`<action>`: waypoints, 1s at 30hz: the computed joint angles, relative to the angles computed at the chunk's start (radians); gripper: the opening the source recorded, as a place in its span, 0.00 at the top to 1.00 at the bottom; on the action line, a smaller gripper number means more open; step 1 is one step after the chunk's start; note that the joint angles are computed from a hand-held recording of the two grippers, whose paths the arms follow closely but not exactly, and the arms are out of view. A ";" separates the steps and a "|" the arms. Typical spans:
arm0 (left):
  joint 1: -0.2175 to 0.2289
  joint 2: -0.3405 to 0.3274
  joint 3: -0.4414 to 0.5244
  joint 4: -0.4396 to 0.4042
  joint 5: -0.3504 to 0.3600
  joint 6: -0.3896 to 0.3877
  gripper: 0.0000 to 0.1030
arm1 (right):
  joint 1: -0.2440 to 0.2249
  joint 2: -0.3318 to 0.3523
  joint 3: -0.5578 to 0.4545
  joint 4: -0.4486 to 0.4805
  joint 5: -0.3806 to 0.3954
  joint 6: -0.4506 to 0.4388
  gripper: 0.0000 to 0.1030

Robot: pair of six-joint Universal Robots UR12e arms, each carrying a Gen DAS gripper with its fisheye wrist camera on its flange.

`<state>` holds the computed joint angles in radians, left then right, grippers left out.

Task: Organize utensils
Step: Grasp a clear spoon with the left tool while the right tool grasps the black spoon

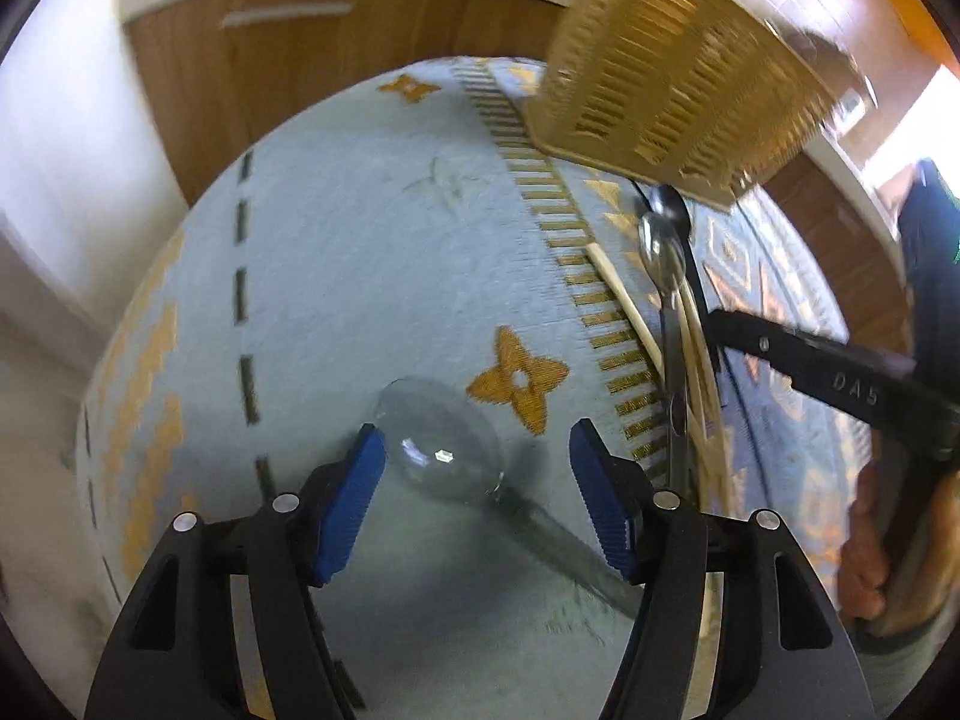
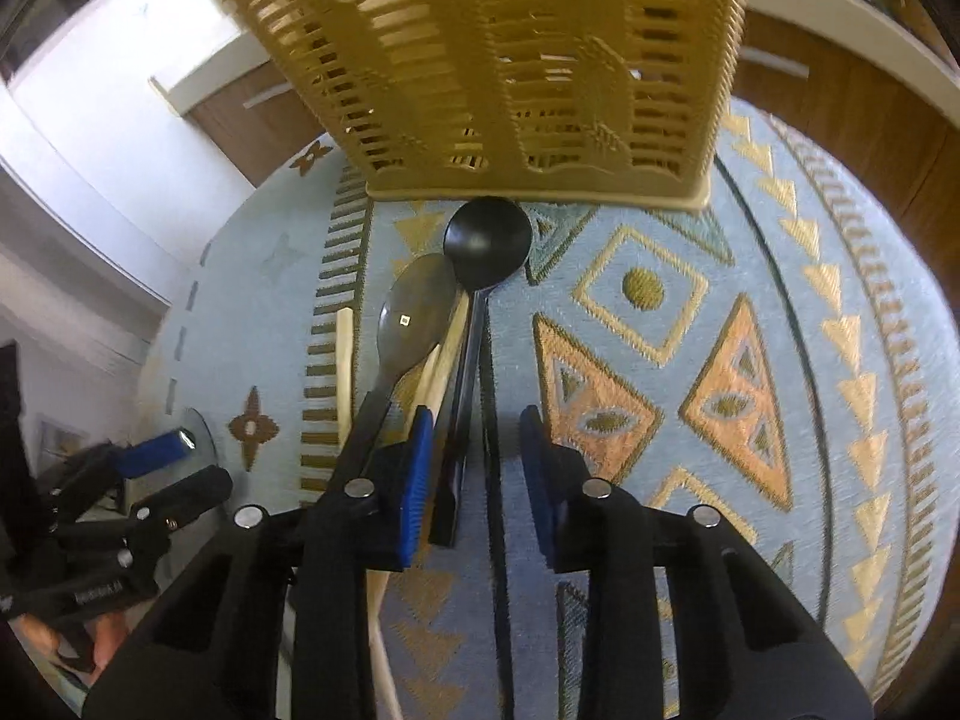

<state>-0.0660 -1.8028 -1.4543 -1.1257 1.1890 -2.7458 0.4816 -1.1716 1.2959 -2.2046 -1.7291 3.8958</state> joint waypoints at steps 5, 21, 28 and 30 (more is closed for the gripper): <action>-0.011 0.006 -0.018 0.053 0.006 0.056 0.46 | 0.028 0.050 -0.083 0.098 -0.106 -0.062 0.82; -0.044 0.029 -0.071 0.180 0.120 0.129 0.62 | 0.056 -0.018 0.005 0.137 -0.169 -0.078 0.94; -0.045 0.034 -0.091 0.227 0.097 0.175 0.85 | 0.066 -0.098 0.112 0.127 -0.157 0.018 0.94; -0.037 0.036 -0.100 0.241 0.051 0.205 0.91 | 0.070 -0.116 0.134 0.131 -0.148 0.046 0.94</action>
